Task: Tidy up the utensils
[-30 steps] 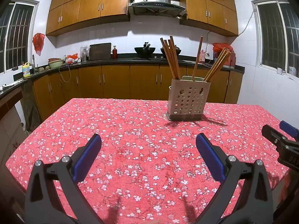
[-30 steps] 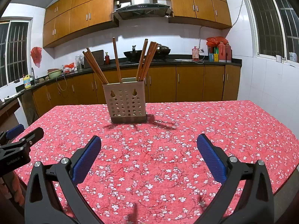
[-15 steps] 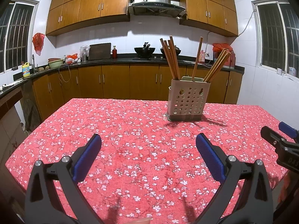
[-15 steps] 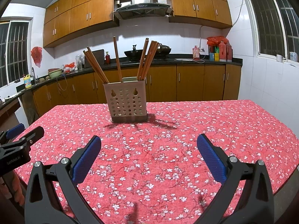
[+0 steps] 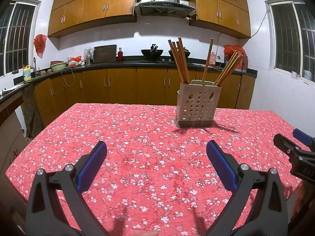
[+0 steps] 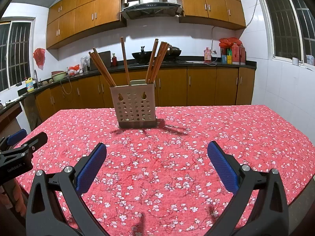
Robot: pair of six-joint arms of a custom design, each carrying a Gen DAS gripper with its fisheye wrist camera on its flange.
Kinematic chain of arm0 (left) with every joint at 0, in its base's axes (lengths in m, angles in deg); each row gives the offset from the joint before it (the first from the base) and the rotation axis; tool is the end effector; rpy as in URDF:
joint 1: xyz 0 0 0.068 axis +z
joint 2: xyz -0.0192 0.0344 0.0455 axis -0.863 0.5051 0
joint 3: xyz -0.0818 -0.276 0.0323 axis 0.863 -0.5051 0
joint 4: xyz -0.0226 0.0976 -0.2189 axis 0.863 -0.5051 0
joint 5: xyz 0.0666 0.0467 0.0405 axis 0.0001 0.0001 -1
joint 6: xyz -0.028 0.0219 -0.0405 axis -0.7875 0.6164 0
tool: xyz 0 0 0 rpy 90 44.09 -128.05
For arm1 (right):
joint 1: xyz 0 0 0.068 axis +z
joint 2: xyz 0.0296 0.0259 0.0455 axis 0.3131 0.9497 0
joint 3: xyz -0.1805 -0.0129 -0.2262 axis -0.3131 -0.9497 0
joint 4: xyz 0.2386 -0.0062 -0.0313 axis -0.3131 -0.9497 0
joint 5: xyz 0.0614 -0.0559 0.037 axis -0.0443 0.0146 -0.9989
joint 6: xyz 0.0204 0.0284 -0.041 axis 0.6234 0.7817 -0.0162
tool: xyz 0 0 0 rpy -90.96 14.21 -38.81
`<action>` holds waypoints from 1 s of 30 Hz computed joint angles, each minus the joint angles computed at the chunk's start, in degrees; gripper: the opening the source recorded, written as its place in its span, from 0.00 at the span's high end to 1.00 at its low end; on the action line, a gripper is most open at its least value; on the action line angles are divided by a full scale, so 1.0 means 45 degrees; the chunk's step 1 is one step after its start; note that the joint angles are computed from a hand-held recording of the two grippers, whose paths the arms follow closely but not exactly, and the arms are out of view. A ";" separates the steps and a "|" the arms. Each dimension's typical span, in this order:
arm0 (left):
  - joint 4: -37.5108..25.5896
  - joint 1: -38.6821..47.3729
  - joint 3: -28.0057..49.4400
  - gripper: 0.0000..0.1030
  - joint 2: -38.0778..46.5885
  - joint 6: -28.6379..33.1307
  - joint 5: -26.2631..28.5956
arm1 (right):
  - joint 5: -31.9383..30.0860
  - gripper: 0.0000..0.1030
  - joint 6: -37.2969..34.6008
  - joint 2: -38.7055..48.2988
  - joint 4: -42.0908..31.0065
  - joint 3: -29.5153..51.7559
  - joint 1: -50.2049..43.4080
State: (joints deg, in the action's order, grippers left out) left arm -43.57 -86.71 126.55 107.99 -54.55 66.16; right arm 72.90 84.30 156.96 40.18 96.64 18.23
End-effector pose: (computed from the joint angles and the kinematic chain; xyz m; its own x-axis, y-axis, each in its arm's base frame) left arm 0.3373 -0.1611 0.1393 -0.4041 0.0444 -0.9136 0.1537 0.9879 -0.0200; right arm 0.2725 -0.0021 0.1307 -0.3801 0.1046 -0.9190 0.0927 0.9929 0.0746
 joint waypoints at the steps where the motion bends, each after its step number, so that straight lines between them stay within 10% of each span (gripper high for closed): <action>1: -0.0001 -0.0016 0.0001 0.04 -0.0002 -0.0016 -0.0020 | 0.0008 0.02 0.0003 0.0001 -0.0002 0.0003 0.0005; 30: 0.0005 0.0119 -0.0001 0.04 0.0103 0.0022 0.0211 | -0.0028 0.02 0.0015 -0.0002 -0.0049 -0.0022 0.0015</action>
State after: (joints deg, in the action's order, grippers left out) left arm -43.55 -86.17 126.54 108.46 -54.45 67.11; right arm 72.77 84.37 156.95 39.96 96.54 18.30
